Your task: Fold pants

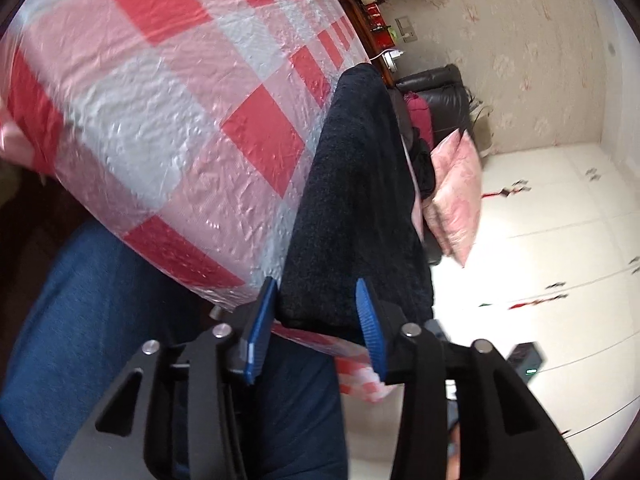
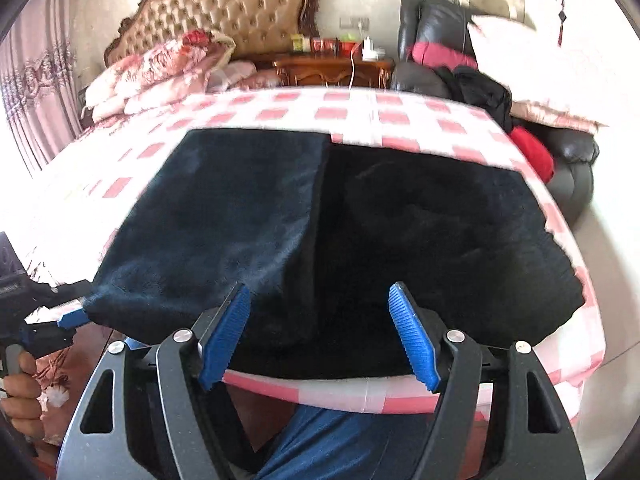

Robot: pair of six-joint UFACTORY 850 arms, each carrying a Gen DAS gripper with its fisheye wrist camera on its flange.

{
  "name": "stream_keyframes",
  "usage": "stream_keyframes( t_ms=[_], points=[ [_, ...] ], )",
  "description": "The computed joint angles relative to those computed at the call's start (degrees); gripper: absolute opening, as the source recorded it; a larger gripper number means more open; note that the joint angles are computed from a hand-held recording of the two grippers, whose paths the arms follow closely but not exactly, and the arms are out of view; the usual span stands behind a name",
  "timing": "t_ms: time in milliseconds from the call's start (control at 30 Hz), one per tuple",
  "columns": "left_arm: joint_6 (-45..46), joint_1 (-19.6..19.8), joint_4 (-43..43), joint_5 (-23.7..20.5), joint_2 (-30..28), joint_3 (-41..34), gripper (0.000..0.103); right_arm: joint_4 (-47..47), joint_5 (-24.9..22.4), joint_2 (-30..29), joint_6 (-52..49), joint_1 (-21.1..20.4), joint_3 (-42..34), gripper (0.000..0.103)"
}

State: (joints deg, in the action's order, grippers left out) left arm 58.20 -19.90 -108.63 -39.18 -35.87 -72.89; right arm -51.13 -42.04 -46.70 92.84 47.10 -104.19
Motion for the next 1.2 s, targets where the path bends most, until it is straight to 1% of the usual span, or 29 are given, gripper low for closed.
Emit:
stream_keyframes(
  t_ms=[67, 100, 233, 267, 367, 433, 600, 667, 733, 867, 933, 967, 1000, 1100, 1200],
  points=[
    [0.30, 0.12, -1.06, -0.80, -0.09, 0.23, 0.041, 5.23, -0.77, -1.30, -4.23, -0.65, -1.09, 0.069],
    [0.61, 0.20, -1.53, -1.42, -0.10, 0.31, 0.041, 6.11, -0.79, -1.67, -5.24, -0.72, -1.26, 0.069],
    [1.57, 0.55, -4.30, -4.61, -0.52, 0.44, 0.039, 6.28, -2.77, -2.73, -7.87, -0.28, -2.58, 0.070],
    [0.77, 0.64, -4.71, -5.35, -0.85, 0.37, 0.042, 6.59, -2.54, -2.71, -7.90, -0.37, -2.49, 0.070],
    [-0.57, 0.61, -5.14, -4.13, -0.87, 0.44, 0.046, 6.74, -1.99, -2.60, -7.80, -0.53, -2.06, 0.070],
    [-1.70, 0.89, -5.66, -5.66, -1.35, 0.56, 0.049, 6.68, -2.16, -2.61, -7.90, -0.40, -2.01, 0.070],
    [-1.73, 0.98, -5.96, -6.46, -1.50, 0.85, 0.049, 6.76, -2.14, -2.61, -8.12, -0.32, -1.93, 0.071],
    [-1.56, 0.92, -5.46, -7.53, -1.79, 0.59, 0.047, 6.83, -2.05, -2.56, -8.24, -0.35, -1.85, 0.071],
    [-1.70, 0.65, -4.72, -6.63, -1.85, 0.04, 0.048, 6.70, -2.18, -2.60, -8.20, -0.30, -1.86, 0.071],
    [-3.03, 0.63, -3.72, -6.38, -2.36, -0.95, 0.047, 6.65, -2.20, -2.66, -8.16, -0.27, -1.93, 0.071],
    [-4.37, 0.26, -1.02, -3.86, -2.27, -1.87, 0.031, 6.71, -2.30, -2.72, -8.17, -0.25, -2.02, 0.071],
    [-5.47, 0.06, 0.99, -2.14, -2.28, -2.43, 0.027, 6.68, -2.26, -2.69, -8.12, -0.25, -1.98, 0.071],
    [-5.75, 0.06, 1.54, -1.84, -2.36, -2.60, 0.023, 6.66, -2.25, -2.69, -8.12, -0.24, -1.96, 0.071],
    [-4.26, 0.29, 1.36, -1.74, -1.90, -2.23, 0.015, 6.87, -2.08, -2.69, -8.39, -0.29, -2.00, 0.072],
    [-2.54, 0.79, 0.61, -2.61, -1.17, -1.57, 0.014, 8.05, -2.31, -2.96, -9.66, -0.34, -2.69, 0.072]
  ],
)
